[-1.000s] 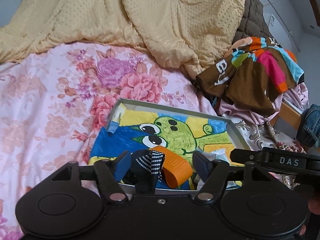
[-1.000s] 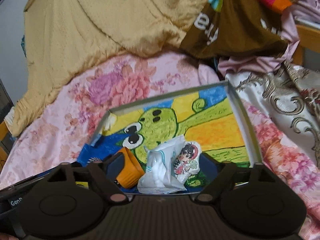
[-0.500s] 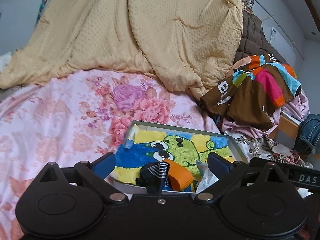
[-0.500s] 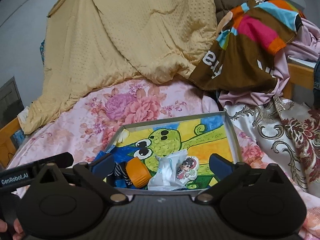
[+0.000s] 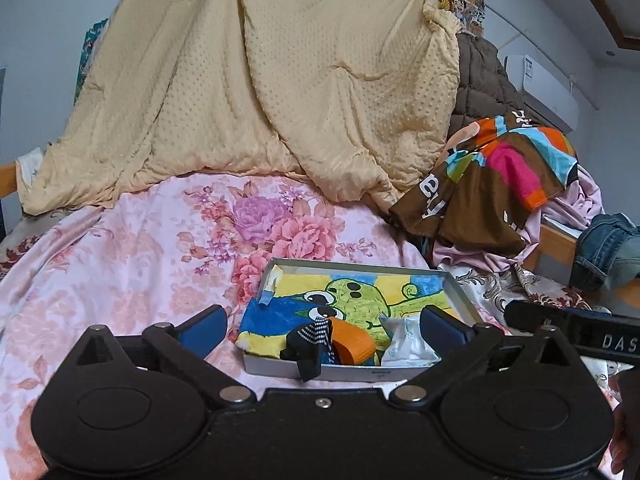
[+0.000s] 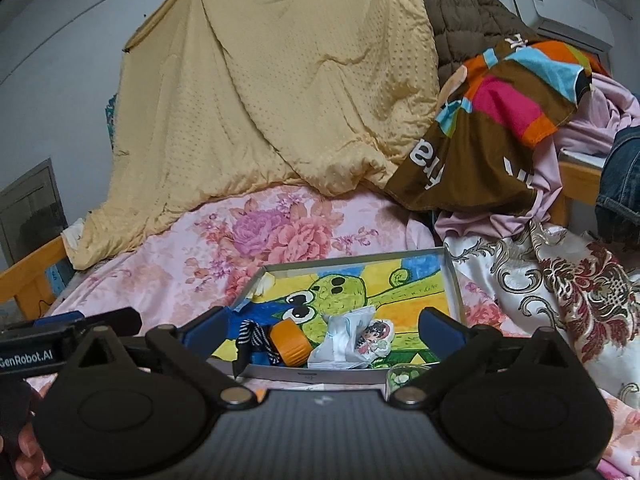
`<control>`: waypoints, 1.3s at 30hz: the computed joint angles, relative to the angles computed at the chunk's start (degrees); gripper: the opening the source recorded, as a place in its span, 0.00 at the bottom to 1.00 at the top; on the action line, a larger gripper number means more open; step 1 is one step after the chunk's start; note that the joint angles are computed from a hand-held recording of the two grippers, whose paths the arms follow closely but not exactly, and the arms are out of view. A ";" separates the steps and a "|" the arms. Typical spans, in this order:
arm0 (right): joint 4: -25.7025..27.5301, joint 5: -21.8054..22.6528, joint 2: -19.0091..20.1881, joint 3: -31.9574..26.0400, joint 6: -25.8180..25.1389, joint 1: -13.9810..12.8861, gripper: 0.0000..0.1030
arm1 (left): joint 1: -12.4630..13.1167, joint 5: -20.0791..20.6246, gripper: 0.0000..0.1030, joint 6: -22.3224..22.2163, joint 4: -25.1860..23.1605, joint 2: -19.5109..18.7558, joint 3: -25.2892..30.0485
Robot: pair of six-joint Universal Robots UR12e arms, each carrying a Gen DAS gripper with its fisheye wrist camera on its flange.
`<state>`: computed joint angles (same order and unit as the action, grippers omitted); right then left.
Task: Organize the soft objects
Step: 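Withdraw both grippers from the tray back toward the pile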
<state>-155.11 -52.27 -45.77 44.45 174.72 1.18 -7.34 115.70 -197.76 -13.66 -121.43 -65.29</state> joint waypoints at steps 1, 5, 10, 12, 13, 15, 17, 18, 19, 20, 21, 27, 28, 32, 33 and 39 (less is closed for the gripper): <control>-0.63 0.34 -0.41 0.72 0.15 -0.17 1.00 | -0.17 0.19 0.99 -0.31 0.04 0.34 -0.49; -2.44 0.78 -1.97 3.47 -0.30 -0.65 1.00 | -0.74 0.68 0.99 -0.42 0.27 1.55 -2.25; -3.10 1.01 -3.98 6.98 -1.42 -1.06 1.00 | -1.43 1.69 0.99 -0.96 0.84 3.28 -5.03; -2.96 0.98 -4.71 8.21 -2.06 -1.16 1.00 | -1.61 1.98 0.99 -1.61 0.67 3.99 -6.17; -3.00 0.97 -5.20 9.02 -2.67 -1.23 1.00 | -1.68 2.06 0.99 -2.03 0.34 4.35 -6.69; -3.27 1.03 -5.95 10.28 -3.46 -1.36 1.00 | -1.76 2.01 0.99 -2.73 -0.31 4.99 -7.55; -3.50 1.31 -6.72 11.57 -4.26 -1.54 1.00 | -1.86 2.07 0.99 -3.14 -0.24 5.62 -8.60; -3.44 1.36 -7.01 12.02 -4.75 -1.60 1.00 | -1.91 2.01 0.99 -3.36 -0.53 5.93 -9.04; -3.35 1.34 -7.42 12.68 -5.86 -1.68 1.00 | -1.93 1.89 0.99 -3.56 -0.91 6.22 -9.44; -3.37 1.27 -7.65 13.09 -7.02 -1.73 1.00 | -1.93 1.69 0.99 -3.75 -1.34 6.49 -9.79; -3.48 1.10 -7.95 13.63 -8.38 -1.76 1.00 | -1.91 1.35 0.99 -4.04 -1.81 6.79 -10.15; -0.73 0.21 -9.51 16.02 -16.89 -1.71 1.00 | -1.71 -0.39 0.99 -6.49 -4.00 8.16 -11.83; 0.39 0.44 -9.74 16.20 -18.00 -1.73 1.00 | -1.70 -0.58 0.99 -6.59 -4.42 8.37 -12.02; 4.34 0.35 -10.44 16.54 -22.57 -1.65 1.00 | -1.29 -2.42 0.99 -8.18 -7.05 9.36 -12.94; 5.85 -0.19 -10.54 16.41 -23.32 -1.57 1.00 | -1.12 -3.17 0.99 -8.85 -8.01 9.55 -13.03; 15.51 -2.32 -11.12 15.56 -30.14 -1.37 1.00 | -0.12 -10.03 0.99 -9.80 -14.64 10.28 -12.96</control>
<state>-139.60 -54.59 -56.89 60.00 144.58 -0.19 -7.46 105.67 -207.56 -28.30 -111.15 -78.25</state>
